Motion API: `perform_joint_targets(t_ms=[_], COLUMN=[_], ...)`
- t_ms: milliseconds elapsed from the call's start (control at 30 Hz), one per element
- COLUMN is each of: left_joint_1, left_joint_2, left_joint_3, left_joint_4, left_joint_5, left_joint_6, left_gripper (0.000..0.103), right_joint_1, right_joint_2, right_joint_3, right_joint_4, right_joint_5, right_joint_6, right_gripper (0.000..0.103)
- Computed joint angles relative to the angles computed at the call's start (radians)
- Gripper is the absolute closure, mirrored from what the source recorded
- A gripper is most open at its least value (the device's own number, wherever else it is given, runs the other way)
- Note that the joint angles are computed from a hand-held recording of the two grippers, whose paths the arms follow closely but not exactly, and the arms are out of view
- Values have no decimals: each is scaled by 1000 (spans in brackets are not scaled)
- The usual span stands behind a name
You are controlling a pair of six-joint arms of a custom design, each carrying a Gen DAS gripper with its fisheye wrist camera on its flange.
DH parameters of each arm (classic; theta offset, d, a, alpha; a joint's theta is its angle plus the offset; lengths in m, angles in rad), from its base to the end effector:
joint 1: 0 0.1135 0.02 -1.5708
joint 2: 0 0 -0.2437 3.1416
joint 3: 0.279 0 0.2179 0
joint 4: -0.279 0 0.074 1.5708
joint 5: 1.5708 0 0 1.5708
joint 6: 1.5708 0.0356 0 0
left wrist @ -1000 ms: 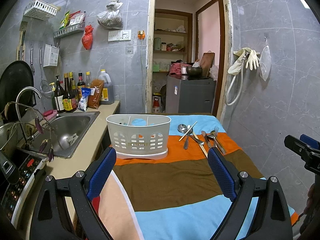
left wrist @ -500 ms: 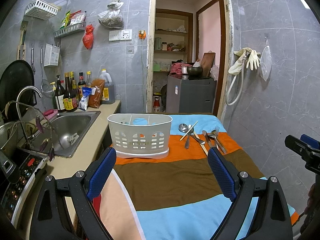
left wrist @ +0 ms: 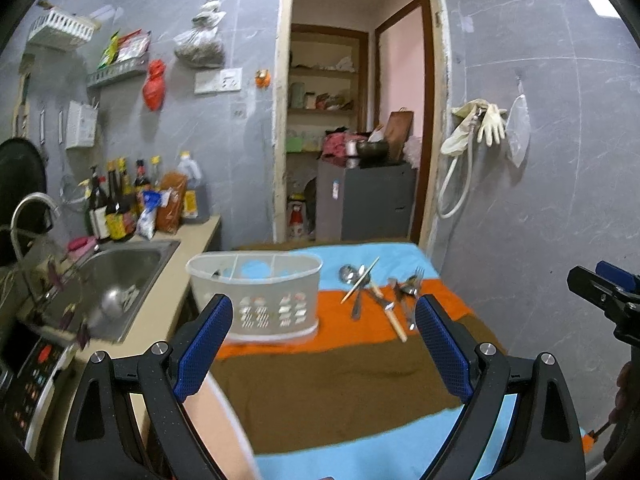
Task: Organize utensils
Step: 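Grasp a silver spoon with the left tool while the right tool grasps a fork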
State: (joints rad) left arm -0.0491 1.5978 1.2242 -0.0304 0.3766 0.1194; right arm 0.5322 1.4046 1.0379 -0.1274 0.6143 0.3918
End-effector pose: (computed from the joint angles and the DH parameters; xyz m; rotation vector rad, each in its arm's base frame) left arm 0.3409 -0.0299 0.2944 0.4072 1.9162 -0.3251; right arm 0.2582 0.1282 0.2859 0.2299 1.9554 -0.0343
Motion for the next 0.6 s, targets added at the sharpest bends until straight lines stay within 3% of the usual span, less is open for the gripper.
perform_joint_targets(t_ms=[300,500,600], left_joint_1=[-109,-187,-229], left_joint_2=[162,371,489], left_joint_3=[222,489,635], left_joint_4=[-13,-127,-171], left_joint_5=[-54,-88,-119], left_joint_6=[-30,-10,-10], left_gripper=[14,14,14], right_joint_1=[-155,-314,-424], right_joint_2=[59,175,266], right_joint_3=[113,206,267], right_joint_4=[10,27,30], right_joint_5=[-154,-343,-488], right_joint_6=[-126,-199,-216], right_gripper=[0,0,0])
